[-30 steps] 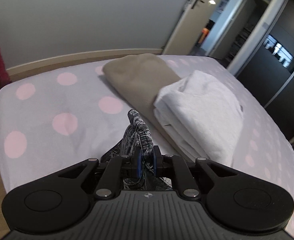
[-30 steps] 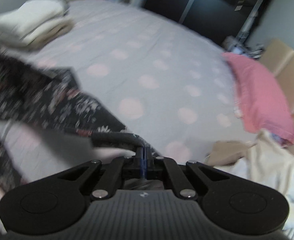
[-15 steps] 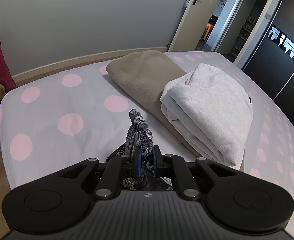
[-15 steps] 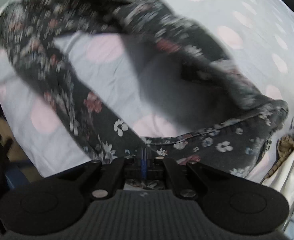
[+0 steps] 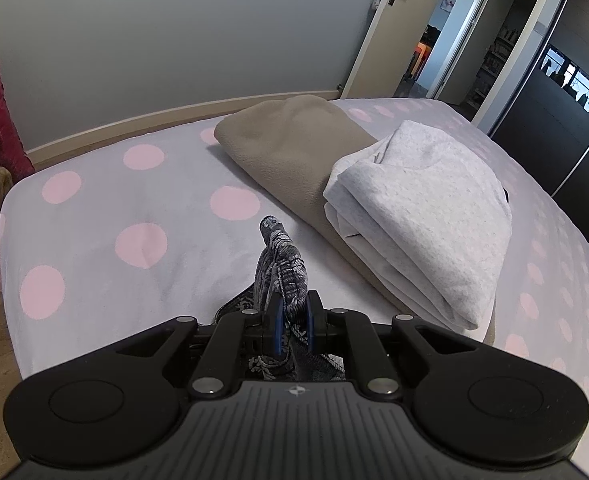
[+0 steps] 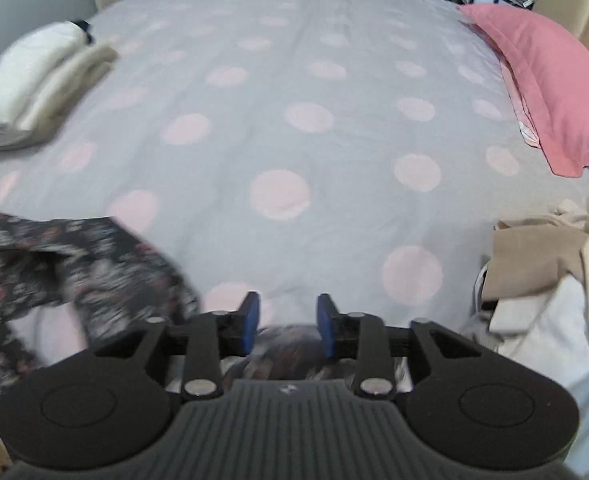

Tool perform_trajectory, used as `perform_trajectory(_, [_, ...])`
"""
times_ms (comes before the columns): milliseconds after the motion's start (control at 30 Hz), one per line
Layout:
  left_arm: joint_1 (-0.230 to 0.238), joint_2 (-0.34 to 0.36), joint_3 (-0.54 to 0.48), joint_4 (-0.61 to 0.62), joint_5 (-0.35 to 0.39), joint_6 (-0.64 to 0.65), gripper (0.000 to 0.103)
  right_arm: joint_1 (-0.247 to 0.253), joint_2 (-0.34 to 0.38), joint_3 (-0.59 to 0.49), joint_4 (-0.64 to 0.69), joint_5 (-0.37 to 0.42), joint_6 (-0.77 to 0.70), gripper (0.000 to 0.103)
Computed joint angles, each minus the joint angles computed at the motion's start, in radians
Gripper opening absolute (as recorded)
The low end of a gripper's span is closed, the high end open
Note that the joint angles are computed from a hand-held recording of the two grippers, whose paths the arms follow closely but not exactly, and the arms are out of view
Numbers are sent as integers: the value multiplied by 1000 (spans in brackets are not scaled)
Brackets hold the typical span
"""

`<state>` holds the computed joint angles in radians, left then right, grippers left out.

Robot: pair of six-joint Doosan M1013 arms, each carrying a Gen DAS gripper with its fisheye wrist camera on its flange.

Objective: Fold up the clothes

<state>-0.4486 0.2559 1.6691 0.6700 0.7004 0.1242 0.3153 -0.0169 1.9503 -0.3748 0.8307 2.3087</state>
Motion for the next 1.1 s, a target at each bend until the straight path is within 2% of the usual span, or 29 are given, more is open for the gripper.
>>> perform_trajectory(67, [2,1,1,-4,2,-1,9,-24,47,-16,34,17,-35,46])
perform_trajectory(233, [7,8,-1,-17,5,2,9,-77,126,-23,151,69,-117,58])
perform_trajectory(300, [7,13,-5,-18,7,5,9,-82,132,-11,172,65,-143,68])
perform_trajectory(400, [5,21,-12,-13,10,11,9,-79,129,8,207,54,-195,70])
perform_trajectory(467, [2,25,-15,-6,15,12,9,-62,123,18,182,50,-208,65])
perform_trajectory(533, [-1,27,-17,-3,18,14,9,-47,116,21,149,56,-196,43])
perform_trajectory(567, [-2,27,-17,-2,19,12,9,-48,107,25,150,52,-196,38])
perform_trajectory(600, [-3,25,-16,-1,18,8,10,-52,97,28,171,43,-205,22])
perform_trajectory(633, [-3,23,-13,-1,17,5,10,-54,89,27,183,42,-212,16])
perform_trajectory(800, [-1,6,3,5,2,-29,10,-11,36,23,37,64,-103,15])
perform_trajectory(900, [-2,-1,10,15,-8,-42,9,-19,-14,20,-52,74,-17,14])
perform_trajectory(1100, [-4,2,5,24,-15,-44,9,-2,-81,11,-281,171,187,14])
